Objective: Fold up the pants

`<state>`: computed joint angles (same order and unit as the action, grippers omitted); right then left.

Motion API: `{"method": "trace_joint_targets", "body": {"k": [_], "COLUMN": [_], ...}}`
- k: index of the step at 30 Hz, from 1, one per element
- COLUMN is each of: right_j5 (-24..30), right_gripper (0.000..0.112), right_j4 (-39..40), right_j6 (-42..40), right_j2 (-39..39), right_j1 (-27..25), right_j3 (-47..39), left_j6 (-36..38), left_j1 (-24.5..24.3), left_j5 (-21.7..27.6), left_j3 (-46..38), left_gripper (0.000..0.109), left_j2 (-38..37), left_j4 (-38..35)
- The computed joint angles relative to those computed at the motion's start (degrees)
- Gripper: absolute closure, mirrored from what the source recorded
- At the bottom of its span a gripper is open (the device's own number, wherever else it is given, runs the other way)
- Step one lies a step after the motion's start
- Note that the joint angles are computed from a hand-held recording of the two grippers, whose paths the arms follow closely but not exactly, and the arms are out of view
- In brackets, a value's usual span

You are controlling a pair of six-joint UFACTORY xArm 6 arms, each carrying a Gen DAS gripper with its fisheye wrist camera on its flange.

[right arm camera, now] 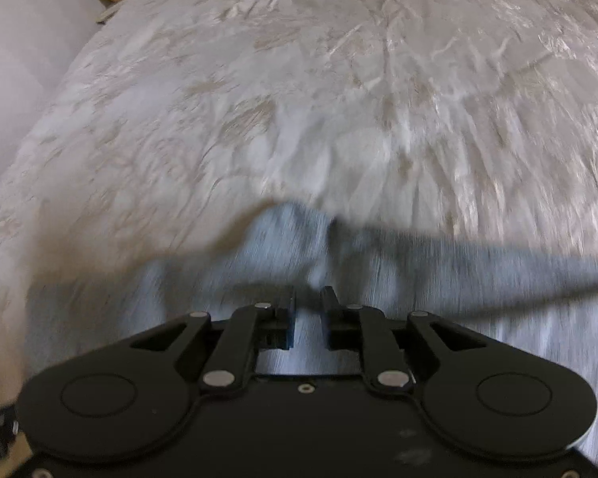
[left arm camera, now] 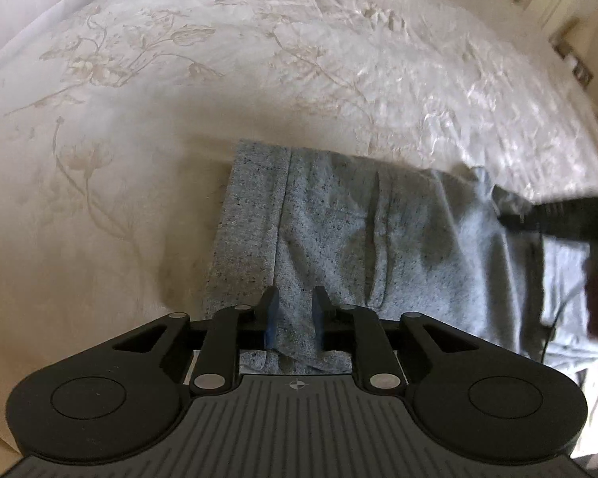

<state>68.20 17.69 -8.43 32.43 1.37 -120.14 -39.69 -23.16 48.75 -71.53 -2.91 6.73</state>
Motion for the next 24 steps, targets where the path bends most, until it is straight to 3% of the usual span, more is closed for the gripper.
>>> {"method": "trace_joint_targets", "body": {"k": [2, 4, 6, 14, 19, 21, 24], "right_j5": [-1.2, -1.3, -0.4, 1.4, 1.9, 2.0, 2.2], "right_gripper": [0.096, 0.096, 0.096, 0.093, 0.092, 0.091, 0.091], "right_j4": [1.0, 1.5, 1.5, 1.3, 0.7, 0.0, -0.8], "right_j6": [-2.1, -3.8, -5.1, -9.2, -9.4, -9.6, -10.1], "right_j2": [-6.1, -11.3, -15.1, -27.7, -28.4, -27.9, -27.7], "right_j1": [-0.5, -1.0, -1.6, -3.4, -3.5, -2.9, -2.3], "right_j3": [8.6, 15.7, 20.7, 36.8, 37.3, 36.7, 36.3], "left_j6": [0.6, 0.4, 0.5, -2.9, -8.7, -10.6, -11.9], "left_j1": [0.4, 0.5, 0.7, -2.3, -3.4, -3.5, -2.8], "left_j5": [-1.4, -2.6, -5.3, -7.5, -11.7, -14.3, -18.9], "left_j3": [1.3, 2.7, 5.2, 11.7, 15.8, 16.7, 17.6], "left_gripper": [0.08, 0.05, 0.042, 0.04, 0.037, 0.03, 0.029], "left_j2": [-0.9, -2.1, -3.9, -8.6, -10.1, -9.5, -8.0], "left_j4": [-0.9, -1.1, -3.1, -5.0, -6.0, -4.7, -6.0]}}
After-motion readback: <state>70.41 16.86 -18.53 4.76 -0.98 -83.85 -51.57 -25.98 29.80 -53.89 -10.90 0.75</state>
